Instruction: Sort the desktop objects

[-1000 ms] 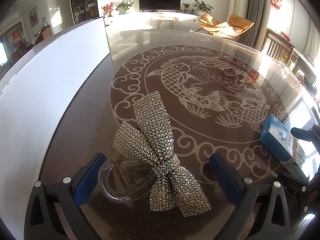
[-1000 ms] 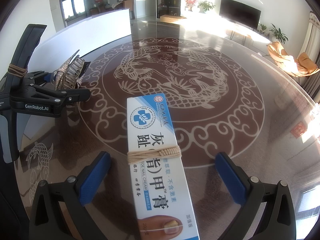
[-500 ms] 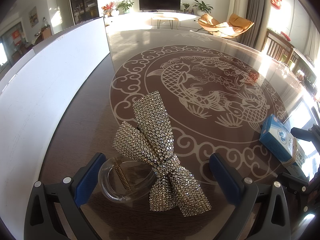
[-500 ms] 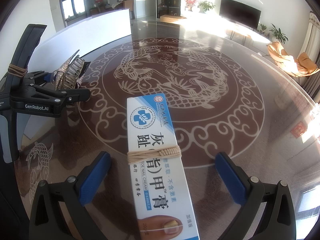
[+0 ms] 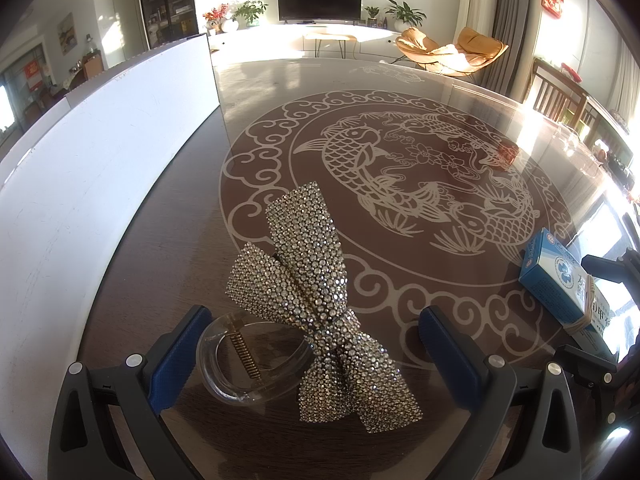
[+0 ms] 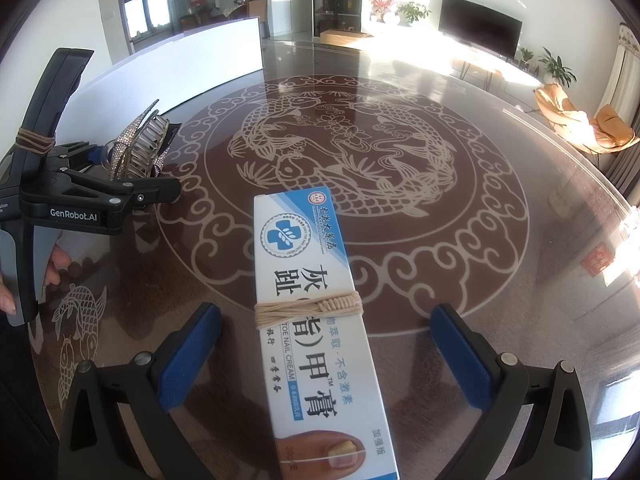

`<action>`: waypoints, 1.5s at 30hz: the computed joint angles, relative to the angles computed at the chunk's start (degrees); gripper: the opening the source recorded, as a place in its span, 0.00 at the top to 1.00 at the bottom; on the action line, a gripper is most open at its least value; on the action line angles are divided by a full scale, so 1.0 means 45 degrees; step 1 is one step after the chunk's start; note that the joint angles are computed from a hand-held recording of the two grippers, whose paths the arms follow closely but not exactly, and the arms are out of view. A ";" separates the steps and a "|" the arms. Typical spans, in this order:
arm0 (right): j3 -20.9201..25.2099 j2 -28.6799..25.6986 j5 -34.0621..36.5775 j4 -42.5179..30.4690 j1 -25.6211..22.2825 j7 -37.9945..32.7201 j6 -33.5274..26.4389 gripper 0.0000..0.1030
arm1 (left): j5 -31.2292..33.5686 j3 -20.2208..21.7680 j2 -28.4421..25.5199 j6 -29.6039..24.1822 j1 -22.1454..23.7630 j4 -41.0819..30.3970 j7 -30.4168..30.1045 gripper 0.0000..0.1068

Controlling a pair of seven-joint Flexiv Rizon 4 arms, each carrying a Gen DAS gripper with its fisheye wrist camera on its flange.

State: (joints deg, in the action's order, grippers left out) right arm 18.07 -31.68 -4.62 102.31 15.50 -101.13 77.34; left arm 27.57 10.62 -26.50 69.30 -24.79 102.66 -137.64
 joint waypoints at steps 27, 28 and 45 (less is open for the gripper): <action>-0.0713 0.0845 0.1353 -0.3861 0.0991 -0.2117 -0.6874 0.57 | -0.2061 -0.0267 0.2906 0.2754 0.0907 0.3149 0.2887 0.52; -0.0731 0.0822 0.1290 -0.4003 0.1111 -0.2065 -0.6862 0.57 | -0.1950 -0.0332 0.3088 0.2716 0.1002 0.3304 0.2877 0.52; 0.0107 -0.0194 0.2684 -0.7567 0.2282 -0.2155 -0.8272 0.57 | -0.1219 -0.0336 0.7834 0.3809 0.3161 0.6470 0.1663 0.52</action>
